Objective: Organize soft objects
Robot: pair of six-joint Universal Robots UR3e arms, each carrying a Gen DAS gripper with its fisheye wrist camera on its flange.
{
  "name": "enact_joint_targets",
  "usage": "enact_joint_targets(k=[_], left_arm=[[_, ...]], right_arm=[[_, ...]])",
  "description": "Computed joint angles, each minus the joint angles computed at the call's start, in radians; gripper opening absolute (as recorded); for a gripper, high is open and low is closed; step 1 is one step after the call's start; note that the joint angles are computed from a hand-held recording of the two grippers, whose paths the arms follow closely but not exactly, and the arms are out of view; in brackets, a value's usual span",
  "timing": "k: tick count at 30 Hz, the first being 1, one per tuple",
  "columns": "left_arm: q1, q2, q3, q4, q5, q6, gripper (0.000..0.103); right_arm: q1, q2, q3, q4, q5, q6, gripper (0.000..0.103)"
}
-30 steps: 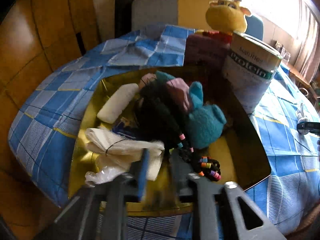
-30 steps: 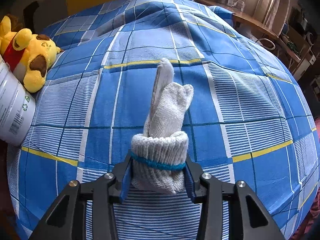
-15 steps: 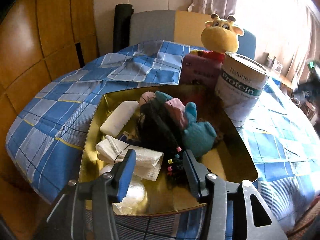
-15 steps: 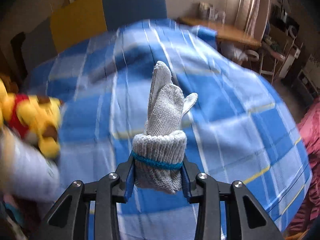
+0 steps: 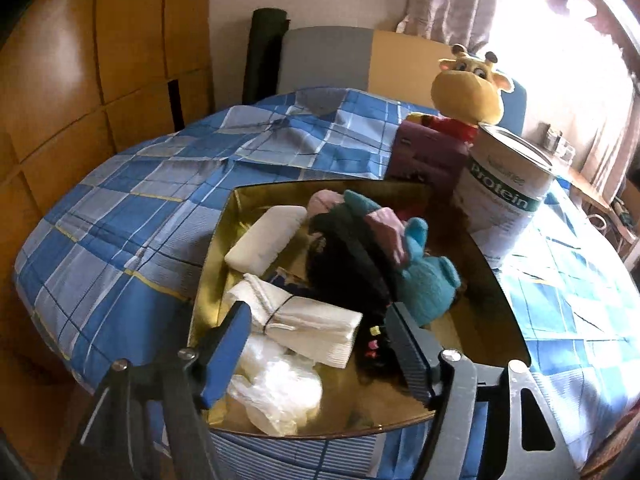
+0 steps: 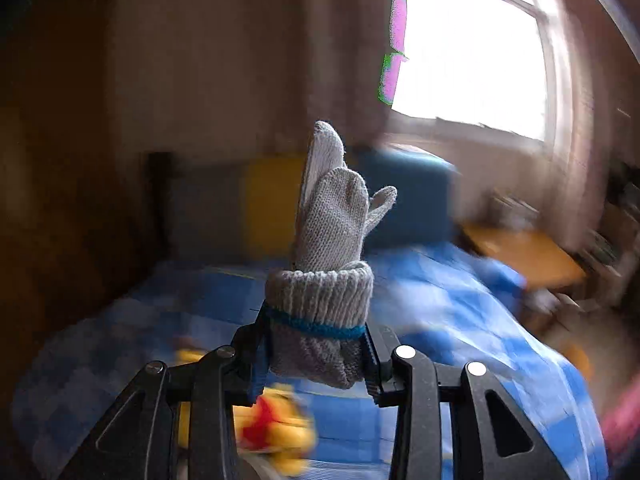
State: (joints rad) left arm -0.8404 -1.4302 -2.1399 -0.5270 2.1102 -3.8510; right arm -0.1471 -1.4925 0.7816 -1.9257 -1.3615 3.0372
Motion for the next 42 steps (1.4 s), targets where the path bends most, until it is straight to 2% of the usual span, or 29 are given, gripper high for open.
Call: enact_joint_targets(k=[3,7,10,13,19,23,24,29,33,38,42], left_arm=[[0.015,0.019,-0.013,-0.016,-0.001,-0.02,0.074],[0.025,0.056,-0.037,-0.034,0.022,-0.05,0.086],[0.022,0.077,-0.046,-0.056,0.047,-0.08,0.095],[0.011,0.085,-0.039,-0.09,0.071,-0.12,0.103],[-0.005,0.087,-0.014,-0.135,0.08,-0.161,0.103],[-0.03,0.07,0.015,-0.16,0.11,-0.185,0.103],[-0.04,0.062,0.025,-0.168,0.12,-0.191,0.103],[-0.085,0.017,0.086,-0.221,0.159,-0.235,0.103],[-0.118,-0.013,0.13,-0.267,0.188,-0.265,0.103],[-0.147,-0.031,0.163,-0.298,0.212,-0.286,0.103],[-0.153,-0.037,0.174,-0.308,0.207,-0.296,0.103]], right_arm=[[0.149,-0.087,0.173,-0.028,0.01,-0.061,0.038],[0.365,-0.236,0.589,-0.068,-0.021,-0.128,0.038],[0.483,-0.294,0.896,-0.129,-0.057,-0.11,0.038],[0.557,-0.266,1.059,-0.202,-0.091,-0.049,0.038],[0.582,-0.243,1.23,-0.336,-0.109,0.066,0.045],[0.543,-0.379,1.331,-0.375,-0.09,0.119,0.064],[0.525,-0.424,1.359,-0.388,-0.083,0.121,0.065],[0.515,-0.553,1.393,-0.398,-0.102,0.171,0.065],[0.551,-0.562,1.436,-0.461,-0.141,0.229,0.065],[0.534,-0.647,1.476,-0.43,-0.138,0.248,0.065],[0.566,-0.655,1.49,-0.462,-0.189,0.274,0.065]])
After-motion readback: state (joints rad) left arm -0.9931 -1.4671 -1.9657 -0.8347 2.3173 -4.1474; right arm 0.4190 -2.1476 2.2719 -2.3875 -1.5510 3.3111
